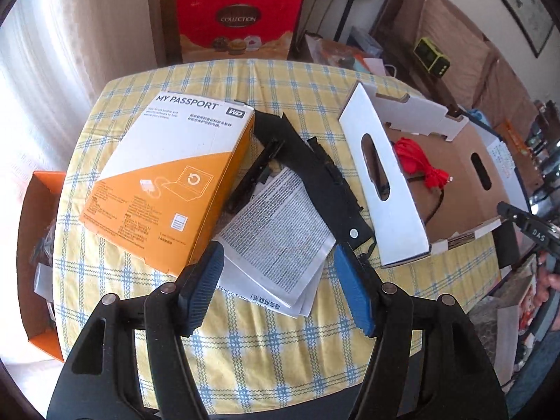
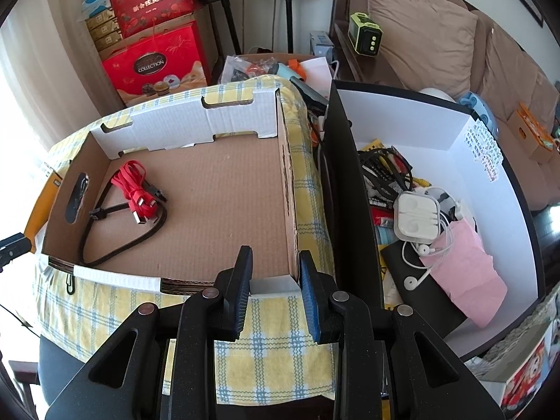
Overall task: Organize objects
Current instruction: 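Withdraw the left tool from the tray toward the table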
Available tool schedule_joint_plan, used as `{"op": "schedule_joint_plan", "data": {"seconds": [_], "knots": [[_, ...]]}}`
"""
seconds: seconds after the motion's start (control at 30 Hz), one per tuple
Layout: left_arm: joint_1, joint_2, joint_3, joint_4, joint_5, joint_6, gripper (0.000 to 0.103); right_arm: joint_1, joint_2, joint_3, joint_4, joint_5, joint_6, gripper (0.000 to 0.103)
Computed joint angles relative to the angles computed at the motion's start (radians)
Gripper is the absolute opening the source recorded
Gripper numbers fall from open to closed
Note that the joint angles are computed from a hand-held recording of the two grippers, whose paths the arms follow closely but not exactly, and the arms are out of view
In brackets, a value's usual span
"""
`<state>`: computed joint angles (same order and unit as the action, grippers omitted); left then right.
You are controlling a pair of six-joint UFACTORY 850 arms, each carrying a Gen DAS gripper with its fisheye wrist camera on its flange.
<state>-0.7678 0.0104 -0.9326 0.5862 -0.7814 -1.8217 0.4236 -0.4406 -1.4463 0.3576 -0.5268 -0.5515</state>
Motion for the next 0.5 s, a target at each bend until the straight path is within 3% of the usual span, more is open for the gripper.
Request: {"op": "schedule_joint_plan", "data": {"seconds": [0.5], "knots": [[0.016,-0.011,0.016,-0.021,0.033,0.003,0.062,0.003,0.002,0.003,-0.012,0.004,0.007,0.026]]}}
